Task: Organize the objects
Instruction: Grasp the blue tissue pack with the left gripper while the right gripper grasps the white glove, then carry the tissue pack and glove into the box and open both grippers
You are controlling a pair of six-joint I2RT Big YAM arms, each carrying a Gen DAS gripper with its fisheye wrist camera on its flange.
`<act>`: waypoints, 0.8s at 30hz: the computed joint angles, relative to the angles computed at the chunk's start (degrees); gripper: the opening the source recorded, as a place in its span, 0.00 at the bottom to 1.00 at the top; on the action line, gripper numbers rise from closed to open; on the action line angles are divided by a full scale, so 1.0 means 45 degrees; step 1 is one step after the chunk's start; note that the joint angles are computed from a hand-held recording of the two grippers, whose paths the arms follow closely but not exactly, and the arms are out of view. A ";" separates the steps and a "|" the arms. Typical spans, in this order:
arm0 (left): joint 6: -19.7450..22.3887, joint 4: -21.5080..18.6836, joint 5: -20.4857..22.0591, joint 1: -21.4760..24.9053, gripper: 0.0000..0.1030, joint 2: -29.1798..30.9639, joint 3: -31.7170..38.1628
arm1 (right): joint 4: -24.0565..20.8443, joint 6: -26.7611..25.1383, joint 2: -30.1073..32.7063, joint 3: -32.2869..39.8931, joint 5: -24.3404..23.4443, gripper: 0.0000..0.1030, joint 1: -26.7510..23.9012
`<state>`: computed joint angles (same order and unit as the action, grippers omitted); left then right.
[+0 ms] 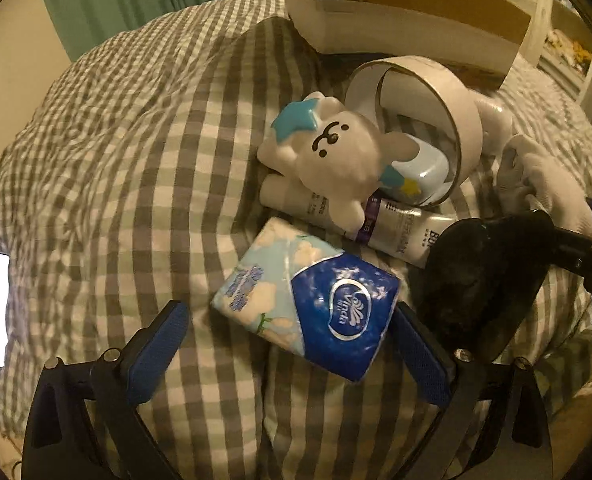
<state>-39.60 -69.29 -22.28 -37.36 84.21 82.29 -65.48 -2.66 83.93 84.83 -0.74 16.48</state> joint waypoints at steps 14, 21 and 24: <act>-0.0103 -0.0855 -0.0515 -0.0425 0.79 -0.1130 0.0578 | -0.0119 -0.0178 -0.0687 0.0210 -0.0047 0.41 -0.0138; -0.0182 -0.1488 -0.0954 -0.0137 0.79 -0.1519 0.1096 | -0.0304 0.0157 -0.0543 0.0537 -0.0361 0.15 -0.0159; -0.0088 -0.1508 -0.0922 -0.0199 0.79 -0.1577 0.1173 | -0.0193 0.0085 -0.0592 0.0567 -0.0507 0.15 -0.0150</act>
<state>-39.99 -76.07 -26.43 -38.26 77.11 87.57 -66.35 -2.27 81.27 87.38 -3.02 15.81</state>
